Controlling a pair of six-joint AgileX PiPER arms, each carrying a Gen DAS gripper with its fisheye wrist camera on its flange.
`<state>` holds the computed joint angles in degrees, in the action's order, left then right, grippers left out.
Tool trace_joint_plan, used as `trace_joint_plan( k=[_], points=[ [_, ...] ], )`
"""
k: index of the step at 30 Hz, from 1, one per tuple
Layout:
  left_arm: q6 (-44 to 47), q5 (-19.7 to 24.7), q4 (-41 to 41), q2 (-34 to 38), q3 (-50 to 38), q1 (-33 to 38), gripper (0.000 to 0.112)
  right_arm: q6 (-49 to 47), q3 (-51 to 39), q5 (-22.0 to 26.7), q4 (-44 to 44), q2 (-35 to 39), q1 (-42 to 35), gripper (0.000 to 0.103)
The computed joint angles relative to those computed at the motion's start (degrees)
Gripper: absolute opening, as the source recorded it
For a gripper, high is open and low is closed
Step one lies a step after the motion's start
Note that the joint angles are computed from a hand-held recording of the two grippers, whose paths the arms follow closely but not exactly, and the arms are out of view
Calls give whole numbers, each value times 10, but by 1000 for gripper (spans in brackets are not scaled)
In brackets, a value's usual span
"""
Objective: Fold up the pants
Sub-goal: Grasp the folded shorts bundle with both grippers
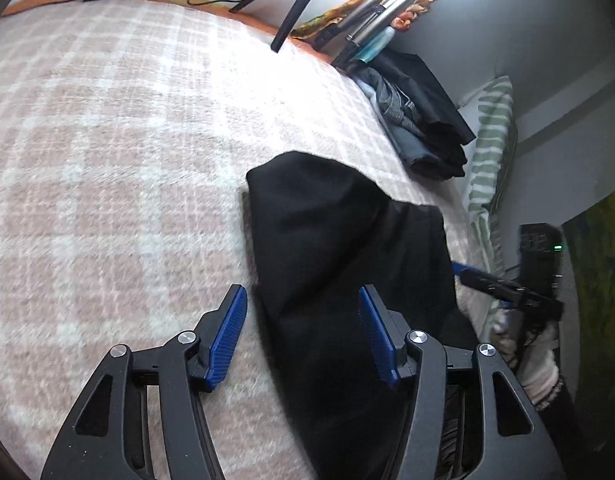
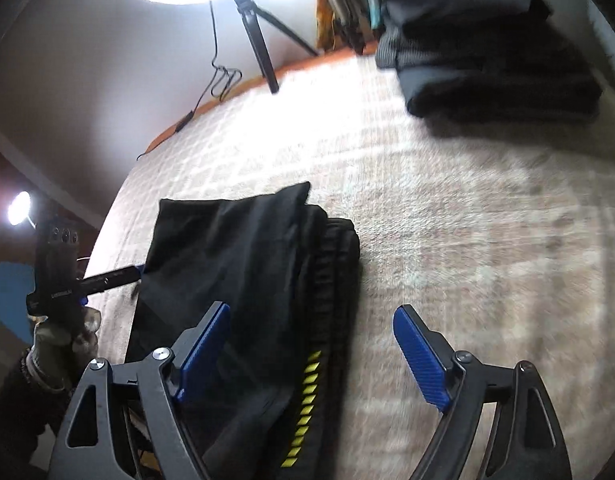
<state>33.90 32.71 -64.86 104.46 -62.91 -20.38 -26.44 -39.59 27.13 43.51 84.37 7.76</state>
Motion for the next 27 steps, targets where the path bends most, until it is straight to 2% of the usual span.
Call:
trace_joint_plan(
  k=[2, 6, 14, 16, 18, 19, 21, 23, 25, 27],
  points=[
    [32, 15, -40, 15, -6, 11, 57, -112, -7, 32, 94, 35, -35, 82],
    [72, 39, -82, 35, -18, 26, 57, -223, -18, 74, 175, 66, -56, 81],
    [96, 43, -112, 70, -57, 18, 54, -361, -32, 113, 309, 122, -71, 78],
    [87, 34, -105, 74, -66, 12, 52, -372, -33, 122, 328, 131, -77, 70],
    [76, 20, -91, 75, -70, 6, 38, -360, -32, 123, 318, 128, -80, 64],
    [64, 14, -79, 76, -72, 5, 35, -336, -38, 120, 289, 125, -79, 57],
    [63, 19, -83, 78, -72, 9, 34, -299, -44, 119, 235, 115, -85, 52],
    [69, 20, -83, 79, -72, 11, 32, -302, -30, 127, 231, 102, -99, 54],
    [77, 14, -85, 81, -70, 10, 27, -339, -23, 138, 280, 113, -103, 59],
    [78, 10, -90, 83, -71, 9, 25, -353, -28, 137, 300, 122, -99, 58]
  ],
)
